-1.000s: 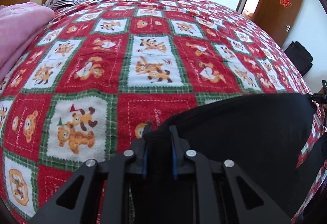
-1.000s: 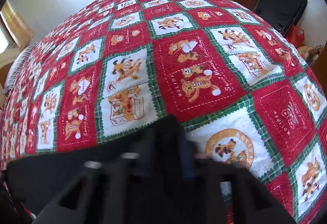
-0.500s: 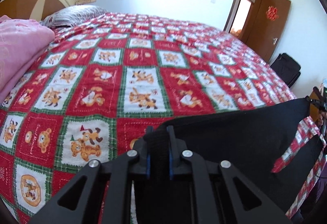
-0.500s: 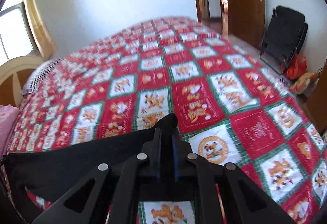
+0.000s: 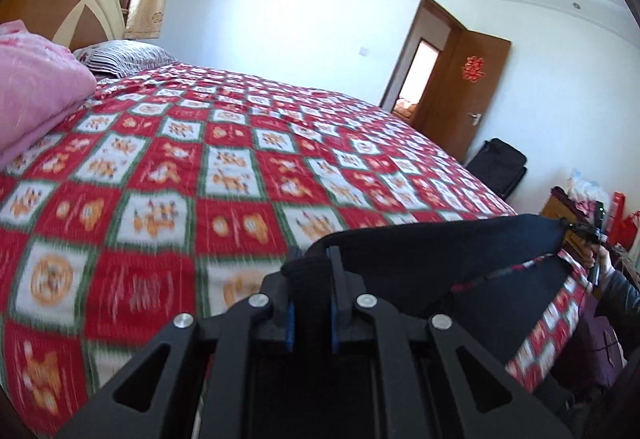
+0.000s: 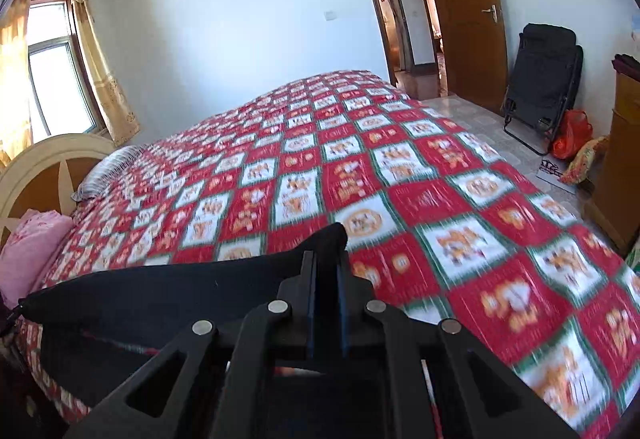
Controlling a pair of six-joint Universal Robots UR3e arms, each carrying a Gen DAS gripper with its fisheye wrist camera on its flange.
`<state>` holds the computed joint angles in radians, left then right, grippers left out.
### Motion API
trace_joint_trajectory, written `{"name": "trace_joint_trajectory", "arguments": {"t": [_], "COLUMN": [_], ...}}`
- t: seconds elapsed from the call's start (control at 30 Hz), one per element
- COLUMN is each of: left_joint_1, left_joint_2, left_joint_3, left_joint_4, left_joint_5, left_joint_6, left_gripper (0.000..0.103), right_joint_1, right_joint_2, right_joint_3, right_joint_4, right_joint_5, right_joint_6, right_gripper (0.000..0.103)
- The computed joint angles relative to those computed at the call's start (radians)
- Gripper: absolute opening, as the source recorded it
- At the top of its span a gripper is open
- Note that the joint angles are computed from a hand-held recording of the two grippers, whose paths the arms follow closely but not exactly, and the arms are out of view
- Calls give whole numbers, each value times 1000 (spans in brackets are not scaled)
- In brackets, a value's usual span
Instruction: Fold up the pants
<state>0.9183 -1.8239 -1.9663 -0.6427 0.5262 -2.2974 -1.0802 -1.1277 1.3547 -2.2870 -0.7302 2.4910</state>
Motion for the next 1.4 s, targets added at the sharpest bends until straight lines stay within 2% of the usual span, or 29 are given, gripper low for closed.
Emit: {"name": "trace_joint_trajectory", "arguments": {"t": [0.07, 0.17, 0.27, 0.4, 0.47, 0.5, 0.57, 0.6, 0.63, 0.7, 0.8, 0.97, 1.07, 1.13, 1.2, 1.27, 1.33, 1.4], "left_joint_1": [53, 94, 122, 146, 161, 166, 182, 193, 213, 254, 333, 423, 487, 522, 540, 536, 504, 464], "left_joint_2": [64, 105, 110, 128, 142, 145, 174, 189, 210, 246, 300, 298, 300, 353, 439, 501, 569, 631], "left_joint_3": [-100, -193, -252, -316, -327, -334, -347, -353, -374, -401, -417, -495, -503, -532, -542, -552, -551, -581], "left_joint_4": [-87, -131, -122, -75, -94, -90, -114, -129, -124, -139, -221, -42, -58, -104, -246, -327, -426, -419], "left_joint_5": [-4, 28, 58, 68, 69, 70, 83, 88, 99, 111, 148, 209, 189, 153, 107, 75, 55, 55], "left_joint_6": [138, 251, 318, 376, 408, 418, 464, 486, 509, 558, 668, 647, 604, 610, 649, 676, 707, 709], "left_gripper": [12, 12, 13, 19, 21, 23, 27, 32, 43, 53, 58, 58, 58, 58, 58, 58, 58, 58], "right_joint_1": [-47, -102, -135, -152, -161, -166, -172, -180, -188, -214, -240, -278, -289, -283, -253, -197, -101, 61], "right_joint_2": [-57, -100, -121, -160, -171, -172, -182, -194, -197, -215, -259, -342, -466, -574, -693, -812, -918, -985], "right_joint_3": [91, 181, 246, 304, 309, 290, 288, 297, 293, 288, 322, 371, 448, 501, 565, 634, 703, 782], "right_joint_4": [42, 71, 70, 82, 100, 151, 159, 147, 156, 194, 162, 164, 217, 297, 344, 386, 406, 353], "right_joint_5": [-1, -21, -52, -105, -120, -122, -141, -153, -153, -148, -160, -148, -104, -70, -52, -41, -53, -93], "right_joint_6": [-79, -151, -191, -263, -285, -310, -310, -308, -311, -324, -319, -294, -359, -441, -510, -572, -604, -571], "right_gripper": [8, 8, 8, 9, 9, 12, 26, 38, 41, 43, 43, 43, 43, 43, 43, 43, 43, 43]}}
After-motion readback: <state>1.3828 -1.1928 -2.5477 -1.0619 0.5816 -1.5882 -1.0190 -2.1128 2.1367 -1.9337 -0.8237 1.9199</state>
